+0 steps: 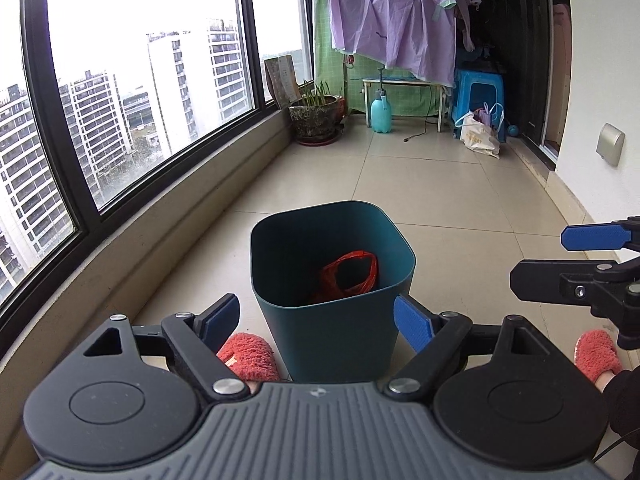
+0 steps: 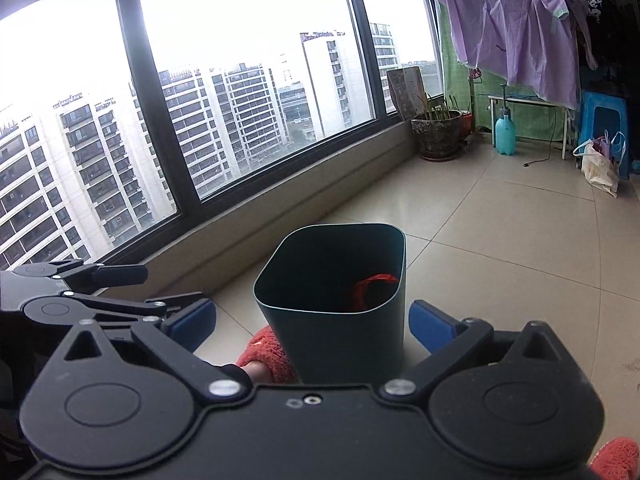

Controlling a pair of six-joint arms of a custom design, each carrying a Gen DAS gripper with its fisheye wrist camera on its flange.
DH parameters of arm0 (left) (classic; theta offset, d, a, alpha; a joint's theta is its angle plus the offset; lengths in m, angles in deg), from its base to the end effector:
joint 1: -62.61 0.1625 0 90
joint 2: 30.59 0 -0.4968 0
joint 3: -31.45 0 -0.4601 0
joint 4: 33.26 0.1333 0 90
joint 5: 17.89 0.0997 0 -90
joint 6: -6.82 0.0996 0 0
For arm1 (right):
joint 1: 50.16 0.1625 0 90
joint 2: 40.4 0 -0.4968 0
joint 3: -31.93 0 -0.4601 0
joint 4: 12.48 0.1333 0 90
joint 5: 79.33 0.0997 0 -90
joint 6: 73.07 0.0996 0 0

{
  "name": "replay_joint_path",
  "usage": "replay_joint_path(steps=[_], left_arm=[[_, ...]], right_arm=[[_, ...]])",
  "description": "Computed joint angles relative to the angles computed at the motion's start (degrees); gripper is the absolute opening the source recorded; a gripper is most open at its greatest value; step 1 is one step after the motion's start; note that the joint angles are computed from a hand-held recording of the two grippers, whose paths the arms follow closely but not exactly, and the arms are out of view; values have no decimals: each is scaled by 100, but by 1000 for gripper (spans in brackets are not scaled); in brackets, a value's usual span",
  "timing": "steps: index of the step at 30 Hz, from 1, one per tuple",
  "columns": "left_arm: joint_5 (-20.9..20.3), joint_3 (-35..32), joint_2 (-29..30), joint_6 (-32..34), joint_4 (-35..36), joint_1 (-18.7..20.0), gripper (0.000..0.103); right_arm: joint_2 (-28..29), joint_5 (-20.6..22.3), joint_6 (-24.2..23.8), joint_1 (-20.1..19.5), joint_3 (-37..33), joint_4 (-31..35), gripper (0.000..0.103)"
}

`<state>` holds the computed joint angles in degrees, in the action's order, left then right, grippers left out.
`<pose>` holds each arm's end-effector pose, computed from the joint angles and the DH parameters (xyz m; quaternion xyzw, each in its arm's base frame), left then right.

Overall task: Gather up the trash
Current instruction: 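Lower the teal bin to the floor with the left tool and withdraw both tools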

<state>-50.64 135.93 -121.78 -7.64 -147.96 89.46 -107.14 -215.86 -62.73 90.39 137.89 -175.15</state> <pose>-0.3890 -0.4402 0.5203 0.3167 0.8154 -0.3667 0.3168 0.5589 -0.3809 0.3258 0.1957 -0.8653 0.4196 0.1922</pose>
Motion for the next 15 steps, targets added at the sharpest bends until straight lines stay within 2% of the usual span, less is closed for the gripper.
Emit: replay_joint_path(steps=[15], left_arm=[[-146, 142, -119, -14, 81, -23, 85]], right_arm=[[7, -112, 27, 31, 143, -179, 103]])
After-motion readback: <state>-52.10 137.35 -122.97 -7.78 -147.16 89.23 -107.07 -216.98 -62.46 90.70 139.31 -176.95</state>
